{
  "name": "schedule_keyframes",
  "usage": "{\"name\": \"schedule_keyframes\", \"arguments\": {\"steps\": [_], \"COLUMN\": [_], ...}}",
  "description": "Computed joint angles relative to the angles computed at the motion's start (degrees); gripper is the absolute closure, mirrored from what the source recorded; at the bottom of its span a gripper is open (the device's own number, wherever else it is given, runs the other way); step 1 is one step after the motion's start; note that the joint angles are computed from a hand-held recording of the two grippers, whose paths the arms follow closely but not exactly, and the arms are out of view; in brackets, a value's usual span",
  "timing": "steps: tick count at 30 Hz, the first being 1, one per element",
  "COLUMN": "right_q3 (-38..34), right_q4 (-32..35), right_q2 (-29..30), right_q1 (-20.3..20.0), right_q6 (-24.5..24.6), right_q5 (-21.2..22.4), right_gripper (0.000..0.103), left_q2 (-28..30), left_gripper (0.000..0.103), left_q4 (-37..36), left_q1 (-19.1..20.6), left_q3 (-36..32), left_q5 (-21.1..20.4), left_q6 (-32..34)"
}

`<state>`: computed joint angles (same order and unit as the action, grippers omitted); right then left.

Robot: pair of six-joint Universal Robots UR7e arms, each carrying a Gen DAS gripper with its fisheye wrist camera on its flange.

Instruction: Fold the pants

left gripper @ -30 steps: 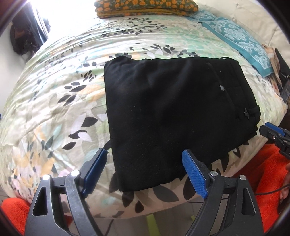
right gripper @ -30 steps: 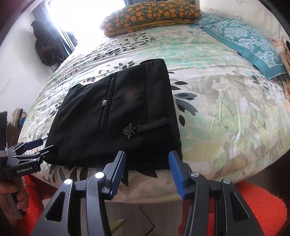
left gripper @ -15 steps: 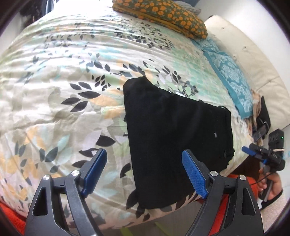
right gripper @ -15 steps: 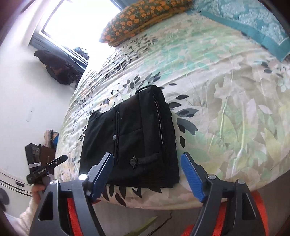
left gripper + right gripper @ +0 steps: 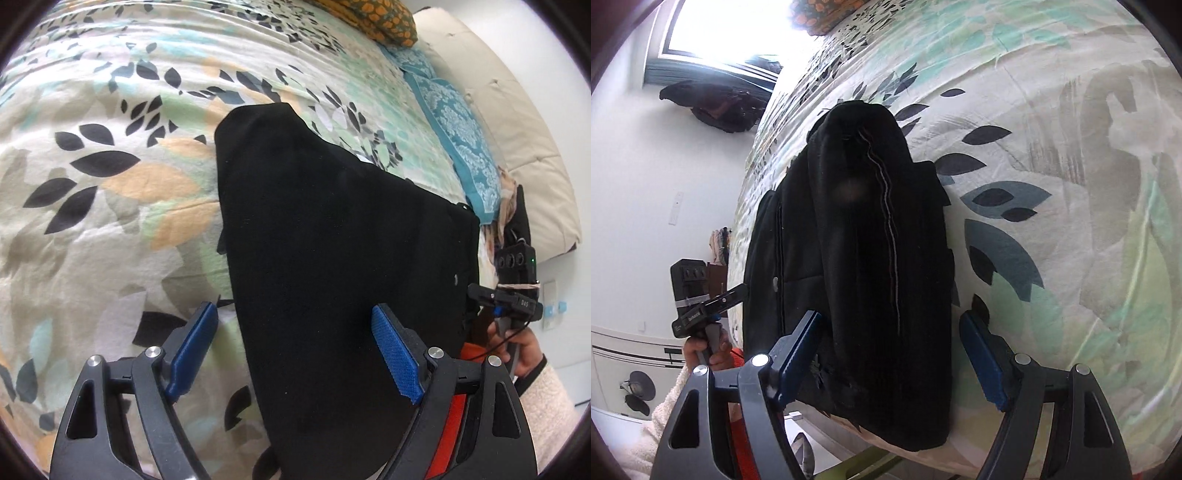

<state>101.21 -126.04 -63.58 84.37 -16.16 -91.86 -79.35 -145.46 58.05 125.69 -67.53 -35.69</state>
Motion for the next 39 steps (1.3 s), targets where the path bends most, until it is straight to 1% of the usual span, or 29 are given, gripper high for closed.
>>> {"name": "schedule_keyframes", "arguments": {"steps": [2, 4, 5, 6, 7, 8, 9, 10, 11, 12, 15, 20, 25, 28, 32, 34, 37, 39], "right_q3": [-0.8, -1.6, -1.6, -1.4, -1.2, -0.9, -0.8, -0.5, -0.1, 0.1, 1.2, 2.3, 3.4, 3.4, 3.3, 2.4, 2.2, 3.0], "right_q4": [1.5, 2.5, 2.4, 2.0, 1.9, 1.8, 1.7, 1.5, 0.9, 0.4, -1.2, -0.8, -0.6, -1.2, -2.9, -2.7, -3.8, -5.3], "right_q2": [0.9, 1.8, 2.1, 2.1, 2.0, 1.7, 1.5, 1.2, 0.7, 0.5, -0.6, -3.3, -5.9, -6.0, -4.2, -2.9, -0.8, 0.4], "right_q1": [-0.3, -0.4, -0.3, -0.1, 0.1, 0.1, 0.0, -0.2, 0.0, 0.4, 1.6, 3.7, 6.7, 9.2, 12.0, 12.8, 14.4, 14.9], "right_q6": [-0.8, -0.9, -1.0, -1.5, -2.4, -3.2, -3.5, -3.7, -4.2, -4.8, -4.4, -4.6, -3.4, -2.2, 0.1, 1.1, 2.0, 3.1], "right_q5": [1.5, 2.2, 2.3, 2.1, 1.9, 1.8, 2.6, 3.6, 4.0, 3.8, 4.0, 6.0, 8.2, 9.9, 12.9, 13.9, 13.5, 13.1], "right_gripper": [0.026, 0.025, 0.026, 0.032, 0.042, 0.046, 0.054, 0.059, 0.06, 0.063, 0.068, 0.07, 0.07, 0.07, 0.07, 0.07, 0.07, 0.07], "left_q2": [1.3, 1.8, 1.8, 1.7, 1.5, 1.3, 0.9, 0.4, 0.1, 0.0, -0.8, -4.2, -10.8, -15.1, -20.1, -22.4, -25.4, -27.1], "left_gripper": [0.017, 0.017, 0.02, 0.026, 0.037, 0.053, 0.064, 0.069, 0.077, 0.079, 0.083, 0.084, 0.084, 0.084, 0.084, 0.084, 0.084, 0.084], "left_q4": [-1.7, -2.1, -2.3, -2.0, -1.4, -1.2, -1.5, -1.6, -1.6, -1.1, 0.6, 3.0, 7.3, 10.8, 15.9, 18.4, 20.0, 20.3], "left_q1": [0.6, 0.7, 0.8, 0.7, 0.1, -0.6, -1.2, -1.7, -2.2, -3.1, -6.0, -9.7, -13.2, -14.6, -15.4, -15.6, -14.6, -12.8], "left_q3": [-0.5, -0.6, -0.6, -0.7, -0.5, -0.4, 0.0, 0.3, 0.3, 0.1, -0.1, -0.1, 0.3, 0.4, 0.4, 0.6, 1.8, 3.1], "left_q5": [-1.7, -2.5, -3.3, -3.6, -2.4, -1.2, -0.6, -0.3, 0.0, 1.0, 3.8, 5.1, 7.0, 8.7, 11.4, 12.5, 12.9, 12.9], "left_q6": [0.8, 0.9, 0.9, 0.8, 0.8, 1.2, 1.4, 1.0, 0.4, -0.3, -2.2, -5.3, -7.9, -9.8, -12.6, -13.8, -14.6, -14.4]}}
